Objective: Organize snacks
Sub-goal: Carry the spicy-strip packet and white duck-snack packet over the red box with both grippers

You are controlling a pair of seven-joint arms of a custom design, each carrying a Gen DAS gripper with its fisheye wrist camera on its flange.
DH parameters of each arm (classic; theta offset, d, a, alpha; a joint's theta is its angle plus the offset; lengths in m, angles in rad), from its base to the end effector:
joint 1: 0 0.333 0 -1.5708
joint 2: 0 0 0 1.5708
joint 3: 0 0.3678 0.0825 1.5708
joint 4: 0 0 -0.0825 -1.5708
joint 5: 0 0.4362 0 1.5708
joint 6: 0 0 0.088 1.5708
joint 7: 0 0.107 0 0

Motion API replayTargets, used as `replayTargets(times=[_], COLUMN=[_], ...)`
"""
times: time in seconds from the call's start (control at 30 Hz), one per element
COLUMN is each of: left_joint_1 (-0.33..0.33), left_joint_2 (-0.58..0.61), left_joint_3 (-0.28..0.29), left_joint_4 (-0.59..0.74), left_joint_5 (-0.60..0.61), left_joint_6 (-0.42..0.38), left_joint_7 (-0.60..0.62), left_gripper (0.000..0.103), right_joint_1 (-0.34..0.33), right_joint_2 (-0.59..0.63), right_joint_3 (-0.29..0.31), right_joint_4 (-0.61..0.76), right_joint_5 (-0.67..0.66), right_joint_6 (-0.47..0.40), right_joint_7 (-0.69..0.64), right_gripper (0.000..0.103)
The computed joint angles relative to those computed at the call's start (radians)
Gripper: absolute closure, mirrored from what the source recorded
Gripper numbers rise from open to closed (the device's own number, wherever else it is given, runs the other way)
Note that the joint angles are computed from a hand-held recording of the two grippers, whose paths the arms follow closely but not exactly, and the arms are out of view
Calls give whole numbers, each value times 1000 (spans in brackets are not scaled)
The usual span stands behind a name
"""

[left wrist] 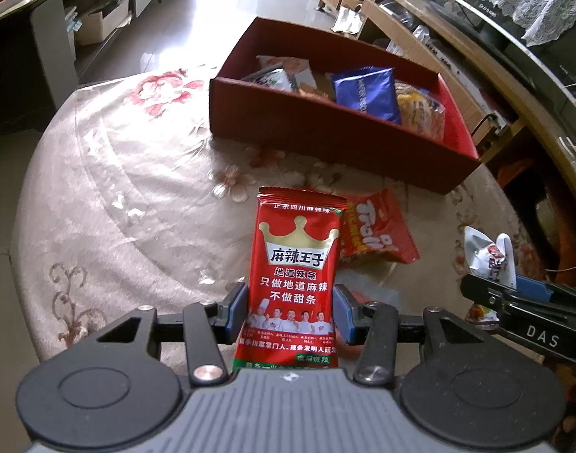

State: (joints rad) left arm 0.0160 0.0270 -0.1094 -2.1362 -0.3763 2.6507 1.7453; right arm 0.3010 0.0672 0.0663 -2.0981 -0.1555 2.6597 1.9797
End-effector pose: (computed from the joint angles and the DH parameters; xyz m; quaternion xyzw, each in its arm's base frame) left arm 0.6254 -0.0481 0.4685 -0.6886 0.6735 -0.2538 0.0883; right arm 0.5984 0.2342 0.4659 -0.7106 0.6580 -0.1402 0.2059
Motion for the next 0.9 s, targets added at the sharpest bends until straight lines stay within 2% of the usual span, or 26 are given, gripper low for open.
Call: replayTargets(times=[0.53, 0.9], left_joint_1=[-6, -3], left_joint_2=[45, 150], left_joint_3=[-16, -30], left_joint_4=[88, 229], left_joint_5=[-26, 52], left_joint_6=[34, 45], left_joint_7=[35, -36], left_gripper=[53, 53], right_joint_1=[0, 3], right_joint_2=[59, 147], right_joint_3=[-7, -25], right_joint_4=[97, 218], right_joint_5=[30, 32], right_joint_6=[80, 97], right_joint_7=[-23, -25], right_gripper=[44, 43])
